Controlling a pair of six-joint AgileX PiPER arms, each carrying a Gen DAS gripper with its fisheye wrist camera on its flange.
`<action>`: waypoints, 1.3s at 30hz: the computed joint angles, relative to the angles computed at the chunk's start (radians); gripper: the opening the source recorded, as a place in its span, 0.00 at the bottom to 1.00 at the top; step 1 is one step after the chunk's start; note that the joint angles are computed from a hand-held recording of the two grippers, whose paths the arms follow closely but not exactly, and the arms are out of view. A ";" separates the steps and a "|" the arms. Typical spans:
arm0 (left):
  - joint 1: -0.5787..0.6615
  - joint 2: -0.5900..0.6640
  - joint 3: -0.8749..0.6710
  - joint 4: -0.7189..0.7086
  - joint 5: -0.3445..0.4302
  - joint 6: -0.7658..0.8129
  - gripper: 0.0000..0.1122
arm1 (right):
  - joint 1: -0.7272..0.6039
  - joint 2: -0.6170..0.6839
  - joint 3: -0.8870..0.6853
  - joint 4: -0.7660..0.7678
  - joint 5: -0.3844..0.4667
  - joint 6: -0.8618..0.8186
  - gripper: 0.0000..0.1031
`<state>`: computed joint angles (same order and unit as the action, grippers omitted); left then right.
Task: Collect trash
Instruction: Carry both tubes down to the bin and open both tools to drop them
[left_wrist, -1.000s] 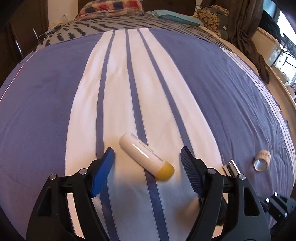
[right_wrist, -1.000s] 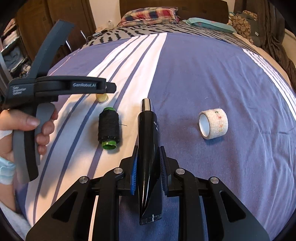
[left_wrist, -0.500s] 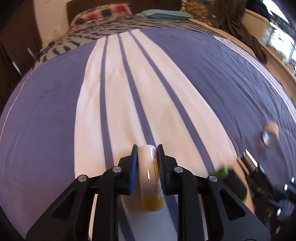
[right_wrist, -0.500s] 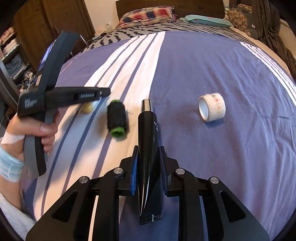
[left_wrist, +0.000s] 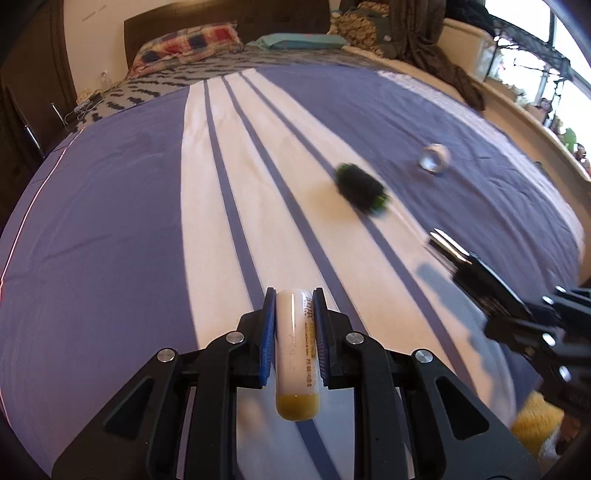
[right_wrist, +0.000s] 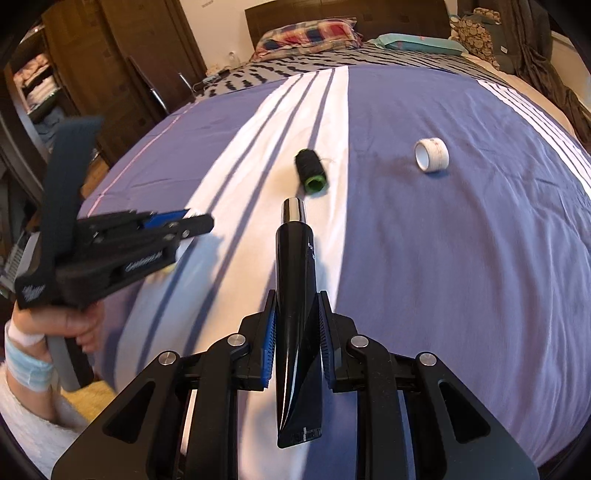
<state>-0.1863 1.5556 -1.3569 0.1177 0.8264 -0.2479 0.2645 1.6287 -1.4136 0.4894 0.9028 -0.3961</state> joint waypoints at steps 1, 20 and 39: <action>-0.015 -0.051 0.044 0.006 -0.007 -0.015 0.16 | 0.001 -0.026 0.028 0.002 -0.008 0.000 0.21; -0.769 -0.645 0.569 0.440 0.205 -0.877 0.16 | 0.071 -0.646 0.614 -0.040 -0.036 0.068 0.21; -0.829 -0.520 0.952 0.231 -0.122 -0.980 0.16 | 0.234 -0.508 0.919 -0.111 -0.156 0.155 0.21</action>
<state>-1.0148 1.0353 -0.4051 0.3485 0.7048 -1.2282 0.4983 1.1208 -0.4950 0.3781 0.7464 -0.2409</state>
